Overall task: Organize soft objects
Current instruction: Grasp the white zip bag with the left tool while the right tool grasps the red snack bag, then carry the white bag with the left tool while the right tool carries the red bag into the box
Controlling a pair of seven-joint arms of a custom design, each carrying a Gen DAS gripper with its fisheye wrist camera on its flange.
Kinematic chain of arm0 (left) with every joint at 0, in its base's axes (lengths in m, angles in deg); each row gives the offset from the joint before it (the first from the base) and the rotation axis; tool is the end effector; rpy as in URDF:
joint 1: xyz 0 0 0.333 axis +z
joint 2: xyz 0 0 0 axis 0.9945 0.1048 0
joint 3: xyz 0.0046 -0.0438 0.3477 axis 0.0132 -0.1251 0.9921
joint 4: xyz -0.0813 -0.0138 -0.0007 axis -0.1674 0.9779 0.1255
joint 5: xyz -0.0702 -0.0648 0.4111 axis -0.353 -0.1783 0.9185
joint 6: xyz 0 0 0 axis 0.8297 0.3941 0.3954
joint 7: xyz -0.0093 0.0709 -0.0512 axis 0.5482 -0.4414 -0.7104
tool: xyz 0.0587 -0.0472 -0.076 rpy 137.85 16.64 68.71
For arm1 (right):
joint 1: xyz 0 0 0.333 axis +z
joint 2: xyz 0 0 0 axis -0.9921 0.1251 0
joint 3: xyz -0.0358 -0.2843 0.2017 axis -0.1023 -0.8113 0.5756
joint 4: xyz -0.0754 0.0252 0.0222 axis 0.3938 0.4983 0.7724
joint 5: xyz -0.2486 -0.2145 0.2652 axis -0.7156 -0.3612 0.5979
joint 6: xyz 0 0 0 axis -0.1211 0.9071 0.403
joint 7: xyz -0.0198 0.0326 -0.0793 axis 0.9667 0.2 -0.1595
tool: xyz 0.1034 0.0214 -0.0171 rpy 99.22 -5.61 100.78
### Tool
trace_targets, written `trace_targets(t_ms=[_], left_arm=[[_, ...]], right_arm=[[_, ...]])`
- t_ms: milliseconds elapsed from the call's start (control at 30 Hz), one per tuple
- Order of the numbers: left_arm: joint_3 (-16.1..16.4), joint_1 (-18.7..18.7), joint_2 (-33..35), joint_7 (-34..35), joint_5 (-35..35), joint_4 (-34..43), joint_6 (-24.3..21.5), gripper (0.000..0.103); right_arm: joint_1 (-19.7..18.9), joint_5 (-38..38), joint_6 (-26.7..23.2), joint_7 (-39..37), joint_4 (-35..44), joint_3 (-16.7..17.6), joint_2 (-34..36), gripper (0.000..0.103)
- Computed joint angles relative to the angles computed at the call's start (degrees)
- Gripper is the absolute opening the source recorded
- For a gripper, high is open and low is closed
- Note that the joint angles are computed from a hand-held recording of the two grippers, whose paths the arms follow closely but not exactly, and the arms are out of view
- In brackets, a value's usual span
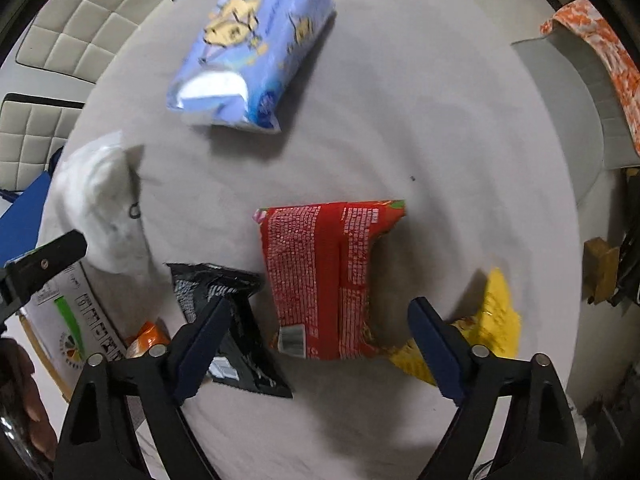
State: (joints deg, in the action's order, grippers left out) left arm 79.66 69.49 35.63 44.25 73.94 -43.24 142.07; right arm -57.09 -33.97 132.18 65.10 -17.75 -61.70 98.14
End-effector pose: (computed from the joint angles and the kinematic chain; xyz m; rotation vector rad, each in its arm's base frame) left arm 0.7514 -0.2594 0.3728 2.0366 -2.2610 -0.0848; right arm 0.6713 0.4367 0.3929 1.8341 -2.4558 -0.4474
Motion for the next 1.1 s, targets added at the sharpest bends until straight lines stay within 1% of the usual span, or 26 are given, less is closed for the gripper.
trace_targets(t_ms=[100,200,233,267,300,367,433,567,667,767,833,867,933,967,1100], left_arm=[[0.0,-0.3,3.1,2.4,0.9,3.6,-1.9,0.103],[-0.1,-0.2,6.0,4.0,0.5,7.2,-4.2,0.103],[0.1,-0.3,6.6,4.2,0.6,8.0,-4.7,0.103],[0.1,-0.3,7.1,4.6,0.6,8.6,-4.9,0.1],[0.2,-0.2,7.7,4.7,0.5,9.3,-5.0,0.099],[0.3,0.0,8.0,4.5,0.1,9.6,-4.6,0.091],[0.3,0.4,7.9,4.1,-0.3,9.2,-3.6,0.089],[0.3,0.6,7.0,4.9,-0.3,7.2,-2.3,0.084],[0.6,0.6,5.6,4.8,0.1,4.4,0.0,0.081],[0.9,-0.1,5.5,3.5,0.8,4.1,0.9,0.077],[1.0,-0.9,4.2,2.4,1.6,2.1,2.3,0.074],[1.2,-1.4,3.2,1.7,2.1,0.7,3.1,0.072],[1.3,-1.8,1.8,0.6,2.8,-1.3,4.5,0.07],[1.3,-2.0,0.9,-0.1,3.0,-2.5,5.2,0.069],[0.9,-1.7,-2.0,-2.4,2.6,-6.4,7.6,0.068]], right_arm=[[0.0,1.0,0.2,0.7,0.5,0.3,1.4,0.081],[0.3,1.3,0.1,1.2,0.6,0.5,2.2,0.071],[0.5,1.3,0.1,1.3,1.0,0.5,2.5,0.07],[0.6,1.4,0.4,1.5,0.9,0.6,2.7,0.068],[0.6,1.7,0.7,1.8,0.6,0.7,2.7,0.065],[0.9,1.8,1.0,2.7,0.5,0.7,2.8,0.063],[1.2,1.4,0.8,3.0,1.1,0.5,3.7,0.055],[0.8,1.6,2.1,3.2,-1.4,0.6,2.5,0.054],[1.4,0.7,1.5,3.8,-0.5,0.5,3.0,0.052],[1.9,-0.6,-1.3,3.1,3.8,0.2,5.4,0.049],[2.3,-0.9,-1.7,3.1,4.8,0.1,5.9,0.048],[2.7,-1.1,-2.2,3.3,6.4,0.1,6.8,0.047],[2.8,-1.1,-1.7,2.7,5.2,0.1,5.9,0.046],[2.9,-1.3,-2.6,2.6,6.3,0.1,5.9,0.046],[3.6,-2.2,-2.0,2.3,4.3,-0.3,4.1,0.045]])
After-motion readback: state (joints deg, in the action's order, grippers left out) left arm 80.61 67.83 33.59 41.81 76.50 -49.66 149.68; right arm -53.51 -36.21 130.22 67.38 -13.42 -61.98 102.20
